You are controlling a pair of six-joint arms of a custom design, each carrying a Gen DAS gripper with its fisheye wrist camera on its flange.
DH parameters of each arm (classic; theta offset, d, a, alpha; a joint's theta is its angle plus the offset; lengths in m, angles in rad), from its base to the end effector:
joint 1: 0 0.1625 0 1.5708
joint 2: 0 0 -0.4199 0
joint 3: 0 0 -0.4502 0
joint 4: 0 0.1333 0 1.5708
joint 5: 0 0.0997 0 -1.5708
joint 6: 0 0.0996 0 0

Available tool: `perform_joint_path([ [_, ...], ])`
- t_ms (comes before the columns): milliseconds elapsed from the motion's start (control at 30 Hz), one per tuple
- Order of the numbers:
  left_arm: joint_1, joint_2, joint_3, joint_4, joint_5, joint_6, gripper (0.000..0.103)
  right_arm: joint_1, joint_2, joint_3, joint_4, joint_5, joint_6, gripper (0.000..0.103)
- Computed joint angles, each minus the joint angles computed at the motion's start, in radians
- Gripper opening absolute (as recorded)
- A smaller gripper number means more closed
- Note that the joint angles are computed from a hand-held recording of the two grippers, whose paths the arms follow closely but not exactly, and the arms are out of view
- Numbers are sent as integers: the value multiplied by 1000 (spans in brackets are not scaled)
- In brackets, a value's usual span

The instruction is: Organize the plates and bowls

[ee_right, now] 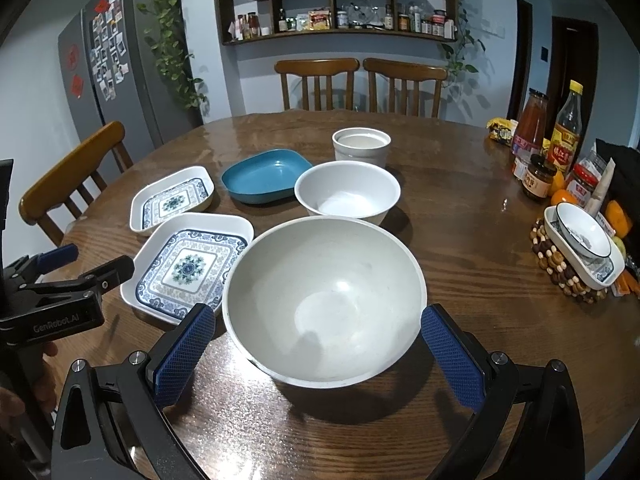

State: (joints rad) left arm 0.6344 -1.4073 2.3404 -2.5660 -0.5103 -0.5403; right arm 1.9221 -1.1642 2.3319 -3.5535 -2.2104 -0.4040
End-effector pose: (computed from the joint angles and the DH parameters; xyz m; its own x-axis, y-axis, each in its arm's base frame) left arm -0.2230 -0.4375 0.1727 -0.6992 0.0056 -0.7149 0.5180 0.6931 -0.5012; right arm 0.2308 -0.4151 0.1518 -0.7373 -0.1320 0.6625 -0.5719 0.6439 -0.5082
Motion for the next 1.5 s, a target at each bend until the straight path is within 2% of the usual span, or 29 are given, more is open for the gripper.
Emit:
perform_joint_path([
  [400,4,2,0,11,-1,-11,102,-4,3,6,-11,10,-6,103],
  [667,43,-28,11,-110,-100,59,102,28,17,-31,16,0,-18,103],
  [767,67,-53,10,-114,-137,45,102,44,29,-65,62,1,-22,103],
  [867,80,-67,10,-81,-121,15,102,58,55,-109,105,-1,-27,103],
  [967,97,-77,8,-65,-117,2,101,55,63,-152,193,41,-3,103],
  [1067,115,-74,0,-80,-129,27,93,58,91,-216,296,55,18,103],
  [1200,149,-50,-25,-71,-174,63,79,59,155,-324,447,15,57,89],
  [1267,163,-34,-36,-65,-189,68,74,54,197,-381,528,-20,74,88],
  [1333,174,-26,-41,-73,-212,80,66,47,240,-437,608,-74,105,78],
  [1400,185,-18,-48,-73,-227,92,64,38,266,-479,693,-100,140,60],
  [1467,194,-10,-55,-73,-238,100,63,29,290,-518,773,-126,176,59],
  [1500,200,-8,-58,-72,-248,104,58,28,296,-530,793,-138,182,58],
])
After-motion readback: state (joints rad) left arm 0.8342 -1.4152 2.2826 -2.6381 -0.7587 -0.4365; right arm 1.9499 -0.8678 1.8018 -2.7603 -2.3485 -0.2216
